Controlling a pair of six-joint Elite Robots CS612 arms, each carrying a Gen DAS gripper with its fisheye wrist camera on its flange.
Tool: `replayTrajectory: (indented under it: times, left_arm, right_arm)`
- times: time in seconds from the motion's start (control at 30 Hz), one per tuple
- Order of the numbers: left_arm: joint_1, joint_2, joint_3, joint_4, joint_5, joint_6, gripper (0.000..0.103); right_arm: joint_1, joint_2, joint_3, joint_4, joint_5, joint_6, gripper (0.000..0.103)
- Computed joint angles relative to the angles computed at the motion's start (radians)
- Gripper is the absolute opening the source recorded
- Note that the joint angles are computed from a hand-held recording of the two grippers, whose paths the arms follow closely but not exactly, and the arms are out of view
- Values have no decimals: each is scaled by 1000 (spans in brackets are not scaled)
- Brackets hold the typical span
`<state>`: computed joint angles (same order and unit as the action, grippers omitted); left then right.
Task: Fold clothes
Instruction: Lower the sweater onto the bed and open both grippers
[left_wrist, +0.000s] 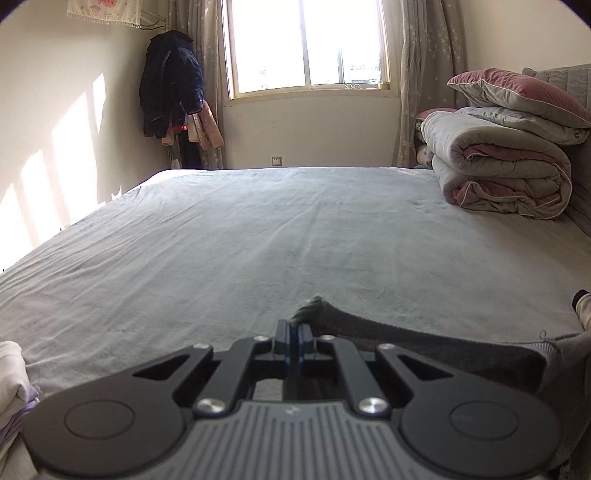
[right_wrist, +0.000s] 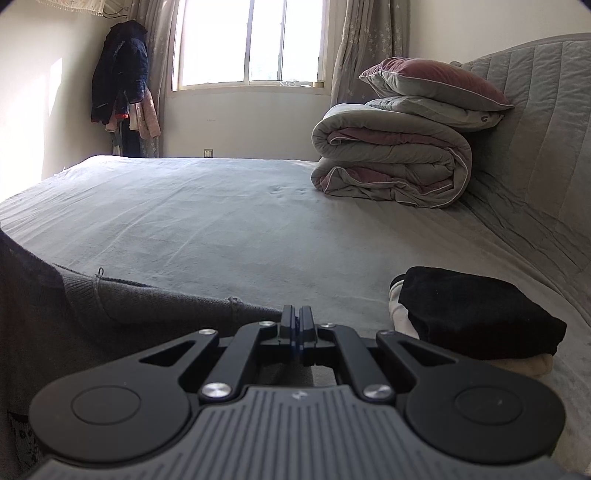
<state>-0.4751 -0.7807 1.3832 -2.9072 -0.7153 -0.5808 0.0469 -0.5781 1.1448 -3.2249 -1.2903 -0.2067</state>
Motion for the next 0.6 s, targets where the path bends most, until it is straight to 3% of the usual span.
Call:
replayTrajectory:
  times: [0.17,0.4,0.5,0.6]
  left_arm:
    - [15,62,-72,11,5,35,4]
    - [37,97,-107,38,-66,-48,5]
    - [41,91,-90,22,-113,-67,9]
    - [43,69,-57,27,-167,-81,24]
  right_arm:
    - [9,50,-81,39,-32,1,1]
    - [16,92,-138,92,-31,-17,2]
    - [11,87,-132,121,2,3,7]
    - [5,70,-113,146,29,19,17]
